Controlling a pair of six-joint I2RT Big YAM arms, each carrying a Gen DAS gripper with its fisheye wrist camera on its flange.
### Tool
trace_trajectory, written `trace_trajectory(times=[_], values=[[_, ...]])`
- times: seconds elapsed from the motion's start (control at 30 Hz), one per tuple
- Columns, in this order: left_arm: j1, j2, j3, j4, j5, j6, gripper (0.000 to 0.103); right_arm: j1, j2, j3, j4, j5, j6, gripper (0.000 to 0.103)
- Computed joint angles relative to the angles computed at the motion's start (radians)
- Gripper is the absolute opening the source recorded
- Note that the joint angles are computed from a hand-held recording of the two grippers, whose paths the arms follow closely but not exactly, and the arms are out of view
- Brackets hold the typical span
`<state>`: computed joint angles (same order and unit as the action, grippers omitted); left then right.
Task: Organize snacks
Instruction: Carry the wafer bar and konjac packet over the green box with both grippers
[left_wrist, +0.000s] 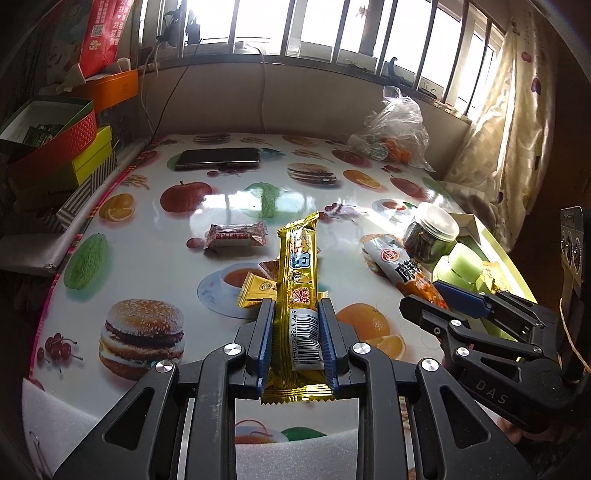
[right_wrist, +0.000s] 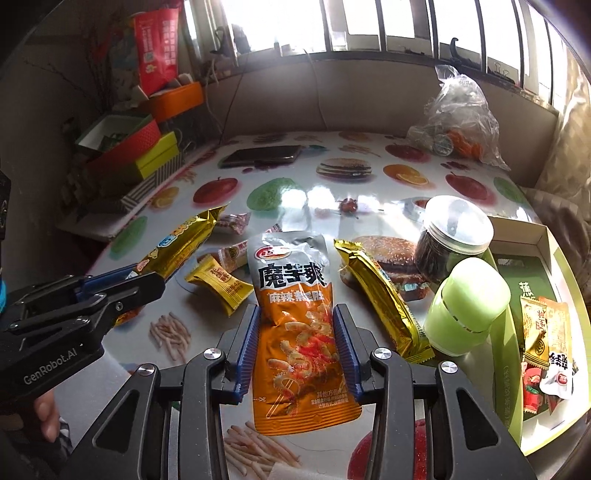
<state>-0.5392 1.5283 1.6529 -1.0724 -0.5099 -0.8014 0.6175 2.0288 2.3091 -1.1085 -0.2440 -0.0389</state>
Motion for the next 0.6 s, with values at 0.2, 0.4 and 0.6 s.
trace_trajectory(times=[0.2,0.4,0.6], values=[[-0.019,0.02,0.051,0.0,-0.017,0.028,0.024,-0.018,-0.055,-0.046,0.044,0.007,0.023,0.039],[-0.033,0.051,0.112,0.005,-0.018,0.066,0.024,-0.04,-0.09,-0.074,0.072,0.014,0.036,0.039],[-0.047,0.094,0.184,0.014,-0.014,0.112,0.024,-0.066,-0.121,-0.102,0.097,0.019,0.054,0.039]])
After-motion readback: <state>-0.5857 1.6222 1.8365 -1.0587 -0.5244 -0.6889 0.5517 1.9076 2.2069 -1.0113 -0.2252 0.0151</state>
